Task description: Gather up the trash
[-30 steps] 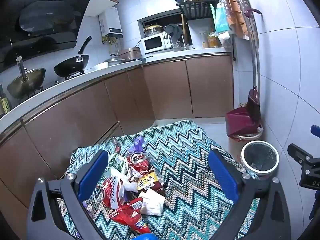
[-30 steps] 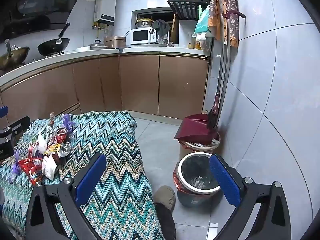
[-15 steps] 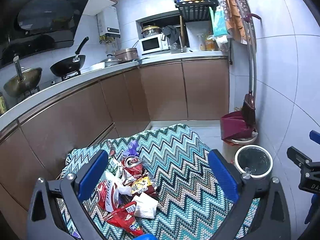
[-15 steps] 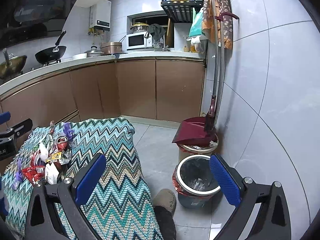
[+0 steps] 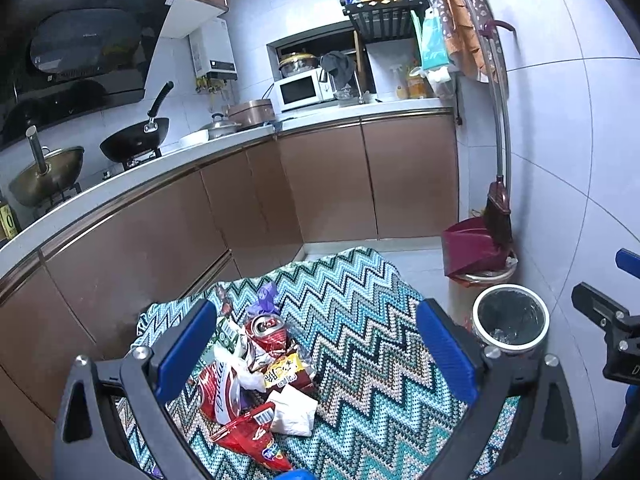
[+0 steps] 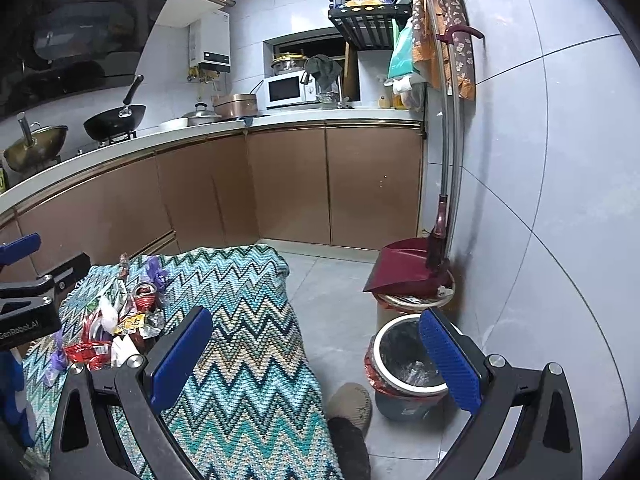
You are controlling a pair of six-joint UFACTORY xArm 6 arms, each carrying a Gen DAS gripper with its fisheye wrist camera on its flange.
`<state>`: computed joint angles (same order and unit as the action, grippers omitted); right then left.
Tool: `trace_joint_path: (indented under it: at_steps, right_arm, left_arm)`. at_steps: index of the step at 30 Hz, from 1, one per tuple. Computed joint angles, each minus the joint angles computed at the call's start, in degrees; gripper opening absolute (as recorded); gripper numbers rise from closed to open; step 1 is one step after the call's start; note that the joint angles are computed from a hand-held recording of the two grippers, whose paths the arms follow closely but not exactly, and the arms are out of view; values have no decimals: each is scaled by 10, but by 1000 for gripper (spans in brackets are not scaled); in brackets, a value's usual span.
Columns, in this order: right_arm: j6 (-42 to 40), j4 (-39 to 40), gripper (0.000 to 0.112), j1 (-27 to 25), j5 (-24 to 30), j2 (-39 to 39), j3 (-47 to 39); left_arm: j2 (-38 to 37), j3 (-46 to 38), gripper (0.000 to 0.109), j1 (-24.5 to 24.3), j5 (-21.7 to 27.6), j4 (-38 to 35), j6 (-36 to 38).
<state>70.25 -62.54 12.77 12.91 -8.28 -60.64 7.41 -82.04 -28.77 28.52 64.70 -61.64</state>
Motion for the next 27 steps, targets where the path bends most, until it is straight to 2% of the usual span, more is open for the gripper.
trace_joint_path:
  at_steps: [10, 20, 27]
  right_arm:
    - [-57, 55, 103, 9, -13, 15, -8]
    - [-114, 111, 103, 24, -14, 31, -15]
    - [-125, 119, 103, 27, -9, 36, -17]
  left_arm:
    - [-17, 23, 101, 14, -17, 11, -17]
    - [-22, 38, 101, 29, -38, -44, 24]
    - [-25, 47, 101, 37, -47, -41, 18]
